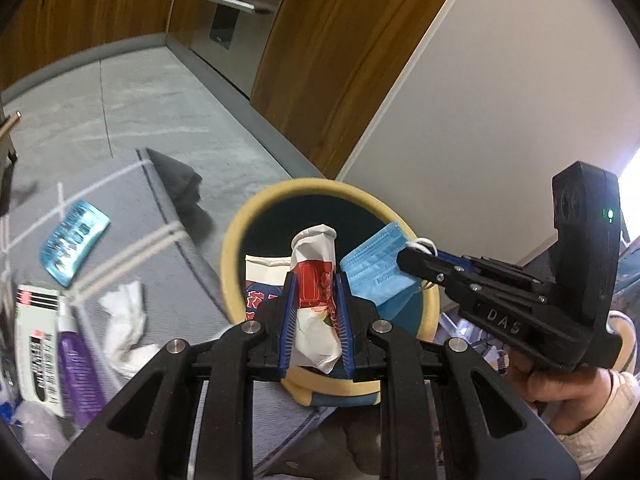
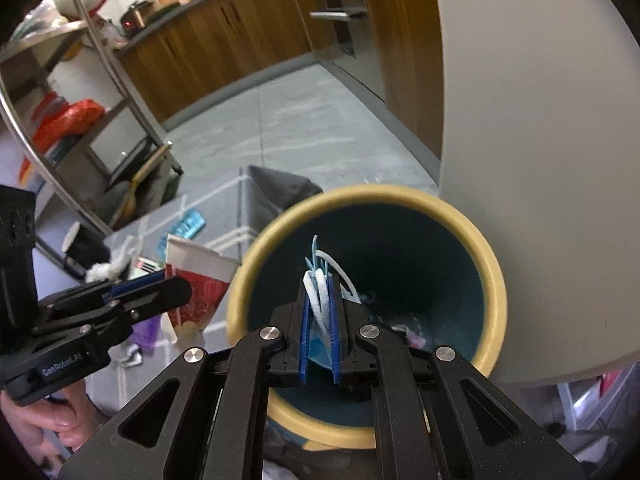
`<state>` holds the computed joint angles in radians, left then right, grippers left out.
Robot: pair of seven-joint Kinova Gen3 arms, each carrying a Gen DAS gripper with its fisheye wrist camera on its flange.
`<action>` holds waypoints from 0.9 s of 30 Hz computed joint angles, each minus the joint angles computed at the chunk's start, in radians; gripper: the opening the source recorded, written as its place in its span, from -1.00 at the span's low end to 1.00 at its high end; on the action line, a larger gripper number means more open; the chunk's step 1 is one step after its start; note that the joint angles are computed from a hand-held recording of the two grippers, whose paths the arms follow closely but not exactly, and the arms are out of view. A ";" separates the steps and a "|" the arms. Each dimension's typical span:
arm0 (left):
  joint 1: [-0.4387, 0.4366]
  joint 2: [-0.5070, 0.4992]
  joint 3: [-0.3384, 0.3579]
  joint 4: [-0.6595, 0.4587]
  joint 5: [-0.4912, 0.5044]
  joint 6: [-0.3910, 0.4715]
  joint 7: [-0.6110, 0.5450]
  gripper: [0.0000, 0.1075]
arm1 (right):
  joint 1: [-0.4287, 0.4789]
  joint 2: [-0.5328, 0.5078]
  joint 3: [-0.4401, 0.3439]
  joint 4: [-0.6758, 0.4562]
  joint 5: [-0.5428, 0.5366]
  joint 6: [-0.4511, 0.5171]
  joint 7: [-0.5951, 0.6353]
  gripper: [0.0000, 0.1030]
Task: Collect trash
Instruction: 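Drop the mask into the bin with the right gripper while the left carries the cup over, then lower the paper cup into the teal bin and open the left gripper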
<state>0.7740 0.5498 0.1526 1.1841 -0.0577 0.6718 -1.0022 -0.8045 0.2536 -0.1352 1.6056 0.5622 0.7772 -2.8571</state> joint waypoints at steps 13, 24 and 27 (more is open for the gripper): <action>-0.017 0.046 0.020 -0.037 0.049 0.024 -0.030 -0.66 | 0.017 -0.041 -0.006 0.044 0.030 -0.022 -0.115 0.24; -0.022 0.061 0.021 -0.037 0.077 0.026 -0.047 -0.22 | 0.050 -0.060 -0.011 0.075 0.014 -0.074 -0.167 0.31; -0.016 0.039 0.006 -0.012 0.062 0.021 -0.038 -0.15 | 0.053 -0.059 -0.012 0.076 0.013 -0.083 -0.169 0.31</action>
<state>0.7579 0.5883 0.1589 1.1721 0.0043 0.6925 -1.0401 -0.7520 0.1948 -0.1467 1.6812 0.5750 0.6941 -3.0256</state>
